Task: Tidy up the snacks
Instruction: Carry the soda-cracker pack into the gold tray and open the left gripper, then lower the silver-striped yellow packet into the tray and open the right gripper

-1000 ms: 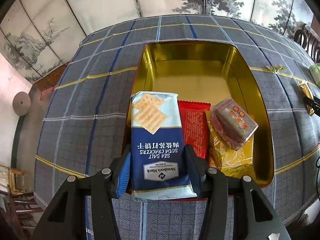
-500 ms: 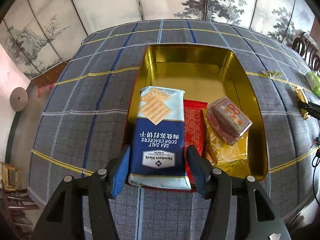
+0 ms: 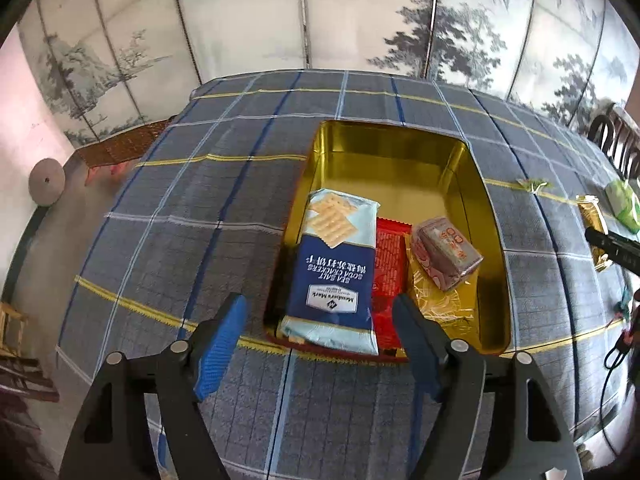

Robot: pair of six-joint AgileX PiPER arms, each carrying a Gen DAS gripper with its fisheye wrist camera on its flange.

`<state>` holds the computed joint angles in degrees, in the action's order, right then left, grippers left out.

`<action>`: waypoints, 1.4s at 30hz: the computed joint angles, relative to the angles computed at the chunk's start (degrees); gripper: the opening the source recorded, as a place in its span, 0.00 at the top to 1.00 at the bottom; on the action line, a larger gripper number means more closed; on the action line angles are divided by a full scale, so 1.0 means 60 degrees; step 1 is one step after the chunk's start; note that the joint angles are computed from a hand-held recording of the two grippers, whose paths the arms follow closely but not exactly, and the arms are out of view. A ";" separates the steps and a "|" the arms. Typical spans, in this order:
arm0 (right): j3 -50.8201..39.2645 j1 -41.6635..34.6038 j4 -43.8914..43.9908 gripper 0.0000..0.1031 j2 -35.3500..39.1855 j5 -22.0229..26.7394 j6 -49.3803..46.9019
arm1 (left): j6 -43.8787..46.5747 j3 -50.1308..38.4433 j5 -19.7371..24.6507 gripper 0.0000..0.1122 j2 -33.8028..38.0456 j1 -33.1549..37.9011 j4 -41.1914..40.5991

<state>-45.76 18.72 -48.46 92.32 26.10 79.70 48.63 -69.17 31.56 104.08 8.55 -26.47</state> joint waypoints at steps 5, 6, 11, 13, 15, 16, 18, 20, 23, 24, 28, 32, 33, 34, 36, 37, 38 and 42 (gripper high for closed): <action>-0.1198 0.1232 0.1102 0.41 0.0506 0.0386 -0.0982 | 0.0210 0.0433 -0.0132 0.34 -0.0377 0.0341 -0.0338; -0.1510 0.1530 0.1352 0.41 0.0666 0.0476 -0.1277 | 0.0240 0.0462 -0.0112 0.33 -0.0406 0.0398 -0.0405; -0.2754 0.2729 0.2317 0.41 0.1330 0.1034 -0.2529 | 0.0454 0.0662 -0.0020 0.32 -0.0564 0.0875 -0.0759; -0.3153 0.3047 0.2697 0.41 0.1543 0.1216 -0.3120 | 0.0610 0.0681 0.0041 0.32 -0.0587 0.1053 -0.0899; -0.3543 0.3326 0.2931 0.41 0.1754 0.1549 -0.3502 | 0.0654 0.0700 0.0058 0.32 -0.0608 0.1203 -0.0905; -0.3698 0.3440 0.3004 0.41 0.1841 0.1625 -0.3674 | 0.0661 0.0702 0.0070 0.32 -0.0613 0.1251 -0.0915; -0.3999 0.3601 0.3096 0.41 0.2009 0.1806 -0.3942 | 0.0674 0.0683 0.0125 0.32 -0.0599 0.1393 -0.0972; -0.4315 0.3712 0.3165 0.41 0.2196 0.2021 -0.4165 | 0.0791 0.0698 0.0202 0.32 -0.0604 0.1530 -0.1122; -0.4902 0.3775 0.3359 0.41 0.2555 0.2305 -0.4505 | 0.0916 0.0699 0.0322 0.32 -0.0589 0.1719 -0.1237; -0.5085 0.3761 0.3435 0.41 0.2683 0.2356 -0.4623 | 0.0951 0.0729 0.0327 0.32 -0.0598 0.1766 -0.1263; -0.5836 0.3760 0.3611 0.41 0.3211 0.2494 -0.4833 | 0.1015 0.0779 0.0376 0.32 -0.0613 0.1950 -0.1297; -0.6529 0.3695 0.4004 0.41 0.3685 0.2496 -0.5195 | 0.0969 0.0781 0.0420 0.32 -0.0593 0.2106 -0.1208; -0.6711 0.3737 0.3902 0.41 0.3824 0.2559 -0.5123 | 0.0899 0.0779 0.0419 0.32 -0.0584 0.2125 -0.1141; -0.6843 0.3767 0.3863 0.41 0.3928 0.2559 -0.5094 | 0.0873 0.0780 0.0422 0.32 -0.0571 0.2146 -0.1114; -0.7031 0.3757 0.4082 0.41 0.4071 0.2476 -0.5208 | 0.0907 0.0799 0.0425 0.32 -0.0596 0.2196 -0.1119; -0.7121 0.3769 0.4105 0.41 0.4143 0.2441 -0.5167 | 0.0913 0.0810 0.0425 0.32 -0.0616 0.2213 -0.1116; -0.7243 0.3804 0.4055 0.41 0.4234 0.2453 -0.5100 | 0.0941 0.0819 0.0428 0.32 -0.0636 0.2233 -0.1145; -0.7575 0.3796 0.4217 0.41 0.4507 0.2341 -0.5141 | 0.0962 0.0817 0.0473 0.32 -0.0726 0.2304 -0.1177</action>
<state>-91.21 41.50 -23.16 119.36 40.15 48.85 54.40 -64.27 34.40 99.73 22.38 -33.54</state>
